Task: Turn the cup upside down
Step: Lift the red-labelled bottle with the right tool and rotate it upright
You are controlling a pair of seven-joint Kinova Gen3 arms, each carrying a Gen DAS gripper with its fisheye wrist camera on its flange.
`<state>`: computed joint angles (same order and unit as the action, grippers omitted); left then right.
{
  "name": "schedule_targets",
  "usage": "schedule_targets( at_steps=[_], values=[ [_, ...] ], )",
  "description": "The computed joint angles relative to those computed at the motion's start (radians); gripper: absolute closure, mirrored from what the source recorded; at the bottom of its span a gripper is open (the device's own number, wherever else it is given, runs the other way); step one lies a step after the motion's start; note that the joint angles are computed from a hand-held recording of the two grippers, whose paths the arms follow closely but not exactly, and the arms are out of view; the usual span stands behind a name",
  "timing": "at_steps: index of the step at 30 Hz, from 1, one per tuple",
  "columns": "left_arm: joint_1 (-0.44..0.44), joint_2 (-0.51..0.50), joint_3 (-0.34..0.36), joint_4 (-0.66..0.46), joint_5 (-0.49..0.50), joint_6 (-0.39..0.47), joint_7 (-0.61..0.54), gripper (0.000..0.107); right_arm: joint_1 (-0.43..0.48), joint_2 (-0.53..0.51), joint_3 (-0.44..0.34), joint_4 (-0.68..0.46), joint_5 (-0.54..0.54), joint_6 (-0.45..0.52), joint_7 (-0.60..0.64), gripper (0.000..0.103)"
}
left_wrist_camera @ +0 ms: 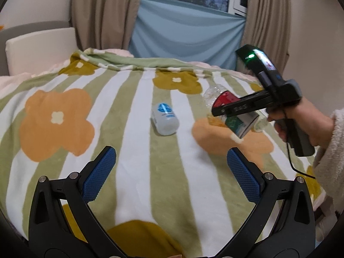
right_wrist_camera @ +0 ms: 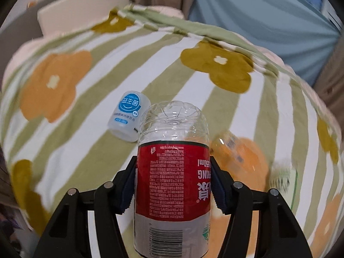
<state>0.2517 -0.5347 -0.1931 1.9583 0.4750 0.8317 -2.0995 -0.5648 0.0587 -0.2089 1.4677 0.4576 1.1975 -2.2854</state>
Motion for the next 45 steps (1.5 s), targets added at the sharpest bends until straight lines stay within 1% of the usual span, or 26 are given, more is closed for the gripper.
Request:
schedule_targets(
  at_steps=[4,8,10,12,16,19,23,27,31,32,34,35,36,38,42,43,44,45],
  values=[
    [0.005,-0.018,0.011,-0.009,0.000,0.029,0.017,0.005,0.028,-0.112,-0.014,0.086,-0.064,-0.010,-0.087,0.046],
    [0.002,-0.035,0.021,-0.015,-0.004,0.052,0.048,0.005,0.067,-0.187,-0.051,0.162,-0.119,-0.019,-0.152,0.046],
    [-0.010,-0.049,0.029,-0.009,-0.009,0.046,0.070,0.005,0.089,-0.222,-0.066,0.212,-0.153,-0.054,-0.196,0.046],
    [-0.005,-0.048,0.020,-0.013,-0.011,0.059,0.083,0.005,0.107,-0.254,-0.084,0.271,-0.186,-0.100,-0.234,0.046],
    [-0.016,-0.048,0.028,-0.028,-0.033,0.089,0.109,0.005,0.130,-0.273,-0.124,0.355,-0.217,-0.165,-0.295,0.046],
    [-0.020,-0.058,0.034,-0.033,-0.048,0.102,0.122,0.005,0.142,-0.280,-0.136,0.401,-0.227,-0.210,-0.331,0.046],
    [-0.023,-0.064,0.044,-0.044,-0.070,0.121,0.134,0.005,0.150,-0.267,-0.158,0.427,-0.203,-0.214,-0.379,0.046],
    [-0.026,-0.069,0.050,-0.052,-0.084,0.138,0.149,0.005,0.145,-0.259,-0.127,0.451,-0.234,-0.239,-0.366,0.046],
    [-0.028,-0.063,0.055,-0.062,-0.090,0.149,0.164,0.005,0.144,-0.249,-0.108,0.457,-0.264,-0.242,-0.343,0.045],
    [-0.030,-0.062,0.059,-0.065,-0.092,0.152,0.168,0.005,0.143,-0.245,-0.103,0.456,-0.274,-0.241,-0.334,0.044],
    [-0.029,-0.060,0.061,-0.070,-0.095,0.153,0.170,0.005,0.141,-0.239,-0.087,0.458,-0.303,-0.247,-0.310,0.031],
    [-0.029,-0.057,0.066,-0.076,-0.097,0.158,0.173,0.005,0.141,-0.240,-0.078,0.463,-0.322,-0.255,-0.294,0.014],
    [-0.030,-0.056,0.071,-0.079,-0.100,0.160,0.176,0.005,0.141,-0.247,-0.073,0.471,-0.333,-0.269,-0.280,0.004],
    [-0.036,-0.050,0.087,-0.096,-0.110,0.174,0.188,0.005,0.140,-0.269,-0.073,0.489,-0.337,-0.303,-0.250,0.001],
    [-0.047,-0.014,0.116,-0.173,-0.123,0.237,0.231,0.005,0.154,-0.328,-0.076,0.494,-0.338,-0.306,-0.189,0.001],
    [-0.045,-0.003,0.124,-0.201,-0.121,0.254,0.241,0.005,0.146,-0.359,-0.063,0.499,-0.336,-0.307,-0.176,0.001],
    [-0.046,0.008,0.138,-0.228,-0.121,0.266,0.255,0.005,0.156,-0.381,-0.065,0.492,-0.338,-0.292,-0.163,0.001],
    [-0.050,0.019,0.156,-0.253,-0.119,0.281,0.266,0.005,0.184,-0.414,-0.081,0.477,-0.343,-0.261,-0.141,0.001]
  ],
)
